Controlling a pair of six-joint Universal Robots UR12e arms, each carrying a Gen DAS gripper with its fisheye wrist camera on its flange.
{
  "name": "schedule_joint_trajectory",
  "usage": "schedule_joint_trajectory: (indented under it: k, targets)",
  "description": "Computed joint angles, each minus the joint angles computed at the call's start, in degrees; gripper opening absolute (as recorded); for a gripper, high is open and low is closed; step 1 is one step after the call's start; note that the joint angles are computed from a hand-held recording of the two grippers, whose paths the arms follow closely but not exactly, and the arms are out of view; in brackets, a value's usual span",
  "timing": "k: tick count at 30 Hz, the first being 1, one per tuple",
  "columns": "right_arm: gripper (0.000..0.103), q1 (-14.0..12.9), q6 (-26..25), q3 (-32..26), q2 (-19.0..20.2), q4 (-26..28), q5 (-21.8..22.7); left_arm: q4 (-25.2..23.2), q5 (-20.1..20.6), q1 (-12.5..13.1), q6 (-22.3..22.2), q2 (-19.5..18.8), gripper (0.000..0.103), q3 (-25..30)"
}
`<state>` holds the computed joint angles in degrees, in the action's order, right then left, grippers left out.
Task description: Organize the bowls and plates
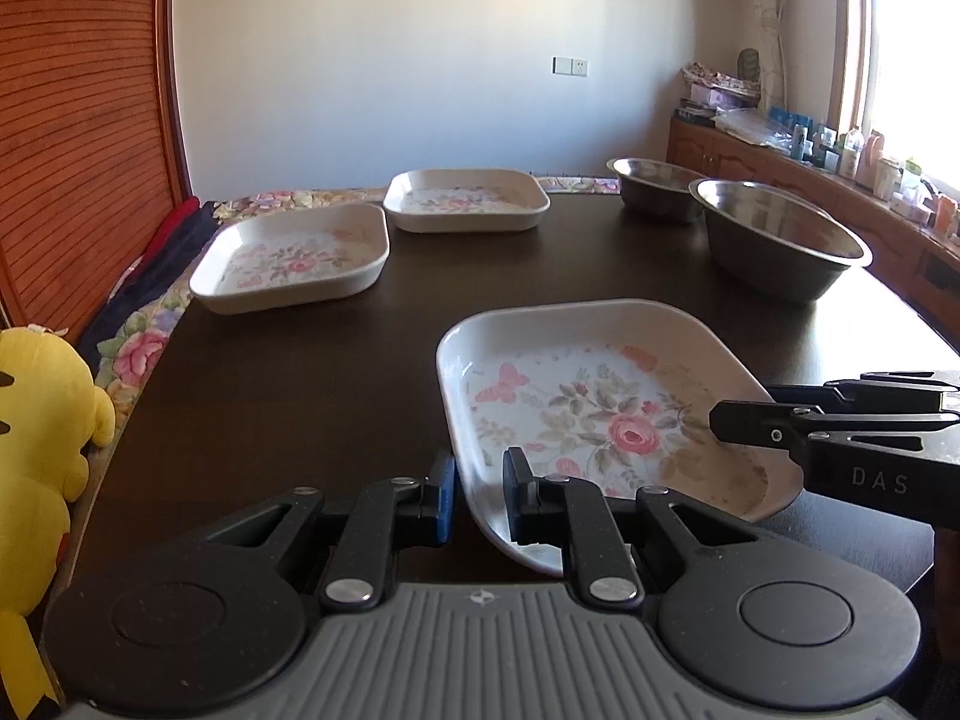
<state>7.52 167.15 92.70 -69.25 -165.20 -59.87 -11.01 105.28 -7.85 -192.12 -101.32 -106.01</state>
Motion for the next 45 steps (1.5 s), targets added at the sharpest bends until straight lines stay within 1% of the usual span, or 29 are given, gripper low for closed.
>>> schedule_joint_trajectory:
  k: [2,16,23,27,32,45]
  targets:
    - [0.026,0.0,0.2,0.2,-0.1,0.2,0.0,0.5,-0.1,0.0,0.1,0.0,0.018,-0.2]
    - [0.025,-0.1,0.3,1.1,-0.2,-1.1,0.2,-0.2,0.4,-0.1,-0.7,-0.1,0.018,0.2]
    - [0.025,-0.3,1.2,1.2,-0.2,-1.4,0.8,0.8,0.6,-0.2,-1.1,0.1,0.018,0.0]
    - [0.026,-0.5,2.3,1.0,-0.2,-1.8,1.5,1.4,1.1,-0.2,-1.0,0.3,0.022,-0.1]
    - [0.026,-0.8,3.7,1.1,-0.4,-4.1,1.6,2.0,1.8,-0.3,-1.0,0.5,0.024,0.0]
    - [0.026,-1.2,4.4,0.7,-0.9,-8.2,3.1,3.6,3.1,-0.5,0.3,1.1,0.032,0.2]
